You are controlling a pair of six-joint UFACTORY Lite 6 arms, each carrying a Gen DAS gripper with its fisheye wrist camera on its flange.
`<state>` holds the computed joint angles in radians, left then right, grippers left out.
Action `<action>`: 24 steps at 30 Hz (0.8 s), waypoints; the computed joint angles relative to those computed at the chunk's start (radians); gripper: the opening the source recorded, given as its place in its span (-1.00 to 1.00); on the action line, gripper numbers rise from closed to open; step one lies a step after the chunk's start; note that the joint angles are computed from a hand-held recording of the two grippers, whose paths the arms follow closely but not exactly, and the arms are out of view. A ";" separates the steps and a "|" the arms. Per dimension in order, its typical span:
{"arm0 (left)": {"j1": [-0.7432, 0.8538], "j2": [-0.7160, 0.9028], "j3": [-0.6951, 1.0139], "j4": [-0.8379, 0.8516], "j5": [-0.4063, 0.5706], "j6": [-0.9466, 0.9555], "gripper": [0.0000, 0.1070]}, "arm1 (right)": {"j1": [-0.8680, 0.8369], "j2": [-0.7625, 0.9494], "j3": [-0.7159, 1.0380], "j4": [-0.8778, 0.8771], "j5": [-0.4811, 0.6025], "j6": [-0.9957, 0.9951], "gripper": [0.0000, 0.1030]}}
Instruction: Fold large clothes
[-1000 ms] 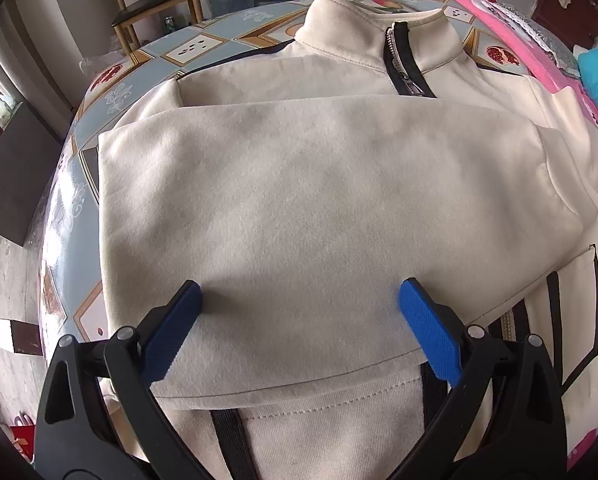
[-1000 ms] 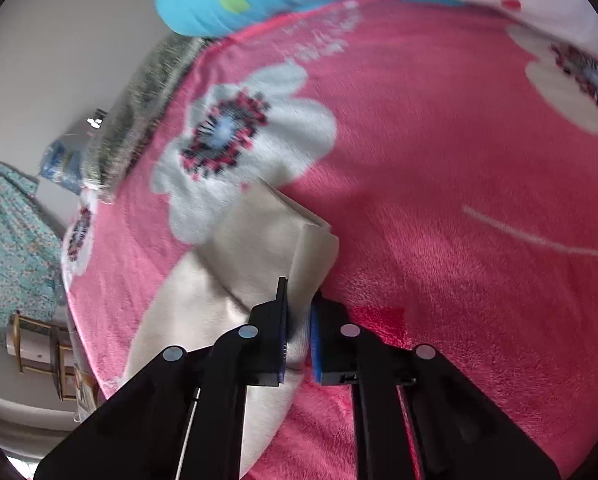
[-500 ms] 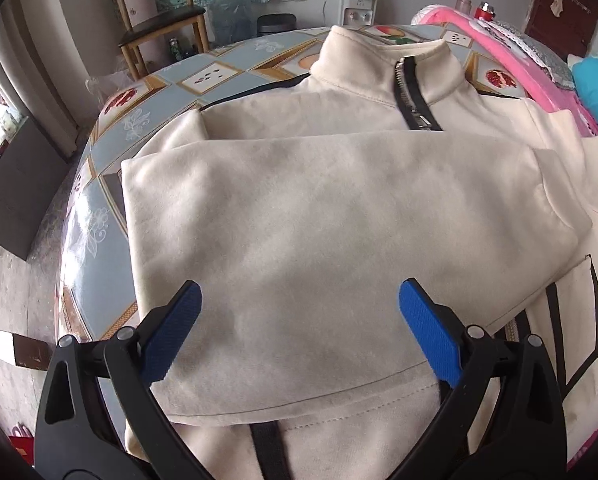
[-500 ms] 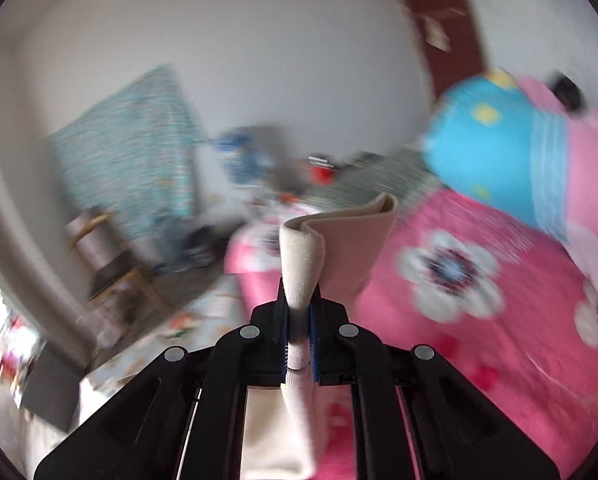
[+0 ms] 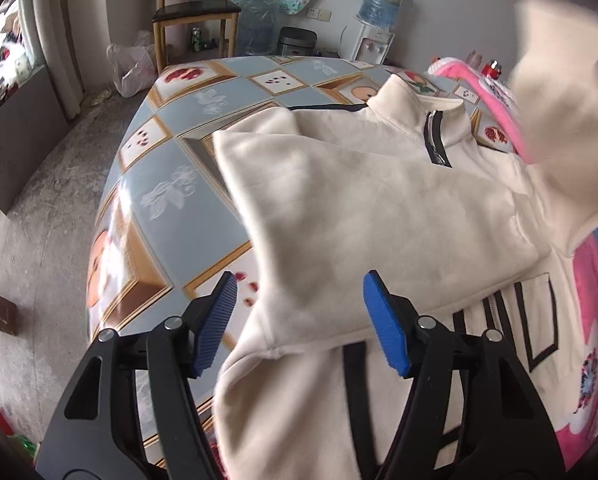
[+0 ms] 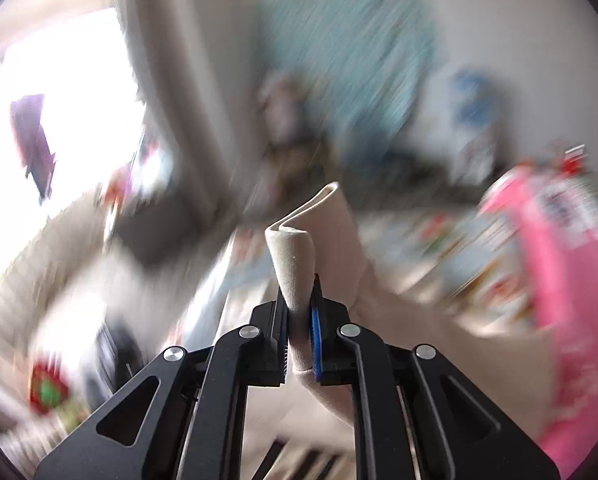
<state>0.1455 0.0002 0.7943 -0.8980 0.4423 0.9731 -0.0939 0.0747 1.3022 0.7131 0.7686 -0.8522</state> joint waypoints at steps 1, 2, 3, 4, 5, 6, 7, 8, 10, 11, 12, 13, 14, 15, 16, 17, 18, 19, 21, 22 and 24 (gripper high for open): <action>0.033 0.000 -0.003 -0.021 0.033 0.034 0.09 | 0.083 0.063 -0.039 -0.062 -0.045 0.046 -0.46; 0.066 0.005 -0.005 -0.037 0.066 0.066 0.07 | 0.158 0.159 -0.060 -0.145 -0.077 0.110 -0.42; 0.085 0.006 -0.008 -0.042 0.082 0.079 0.04 | 0.195 0.229 -0.071 -0.187 -0.097 0.144 -0.42; 0.100 0.008 -0.009 -0.050 0.096 0.094 0.02 | 0.206 0.256 -0.083 -0.186 -0.107 0.141 -0.42; 0.115 0.013 -0.006 -0.062 0.115 0.114 -0.03 | 0.184 0.257 -0.102 -0.144 -0.105 0.097 -0.42; 0.125 0.020 0.000 -0.077 0.135 0.134 -0.05 | 0.152 0.246 -0.109 -0.097 -0.081 0.040 -0.41; 0.132 0.026 0.007 -0.093 0.152 0.151 -0.06 | 0.089 0.222 -0.103 -0.040 -0.028 -0.029 -0.30; 0.134 0.036 0.021 -0.113 0.173 0.169 -0.06 | 0.036 0.199 -0.099 -0.003 0.004 -0.074 -0.17; 0.107 0.074 0.070 -0.127 0.190 0.162 -0.07 | -0.074 0.138 -0.089 0.050 0.053 -0.138 0.20; 0.090 0.092 0.093 -0.127 0.194 0.145 -0.09 | -0.149 0.119 -0.057 0.060 0.084 -0.154 0.22; 0.065 0.133 0.135 -0.131 0.205 0.122 -0.09 | -0.219 0.124 -0.022 0.060 0.104 -0.163 0.23; 0.039 0.181 0.182 -0.134 0.219 0.098 -0.09 | -0.277 0.149 0.024 0.054 0.115 -0.158 0.23; 0.015 0.227 0.226 -0.126 0.224 0.067 -0.09 | -0.337 0.199 0.098 0.044 0.132 -0.141 0.23; -0.021 0.289 0.285 -0.100 0.219 0.010 -0.09 | -0.395 0.252 0.170 0.036 0.152 -0.122 0.23; -0.051 0.350 0.342 -0.076 0.213 -0.045 -0.11 | -0.445 0.304 0.235 0.033 0.169 -0.101 0.23; -0.070 0.401 0.387 -0.061 0.216 -0.082 -0.21 | -0.512 0.381 0.331 0.031 0.205 -0.079 0.23; -0.091 0.456 0.440 -0.034 0.211 -0.134 -0.30 | -0.558 0.443 0.400 0.033 0.230 -0.065 0.23; -0.109 0.496 0.479 -0.008 0.201 -0.180 -0.34 | -0.593 0.491 0.441 0.041 0.243 -0.062 0.23; -0.142 0.536 0.522 0.014 0.166 -0.220 -0.36 | -0.660 0.533 0.467 0.051 0.257 -0.074 0.23; -0.163 0.542 0.536 0.046 0.141 -0.253 -0.37 | -0.689 0.560 0.485 0.049 0.262 -0.081 0.23; -0.197 0.548 0.551 0.101 0.106 -0.308 -0.65 | -0.695 0.576 0.464 0.051 0.233 -0.089 0.23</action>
<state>-0.0518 0.5482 1.3450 -0.7968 0.5482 0.6650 -0.7885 0.6510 1.7666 0.7641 1.0011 -0.9416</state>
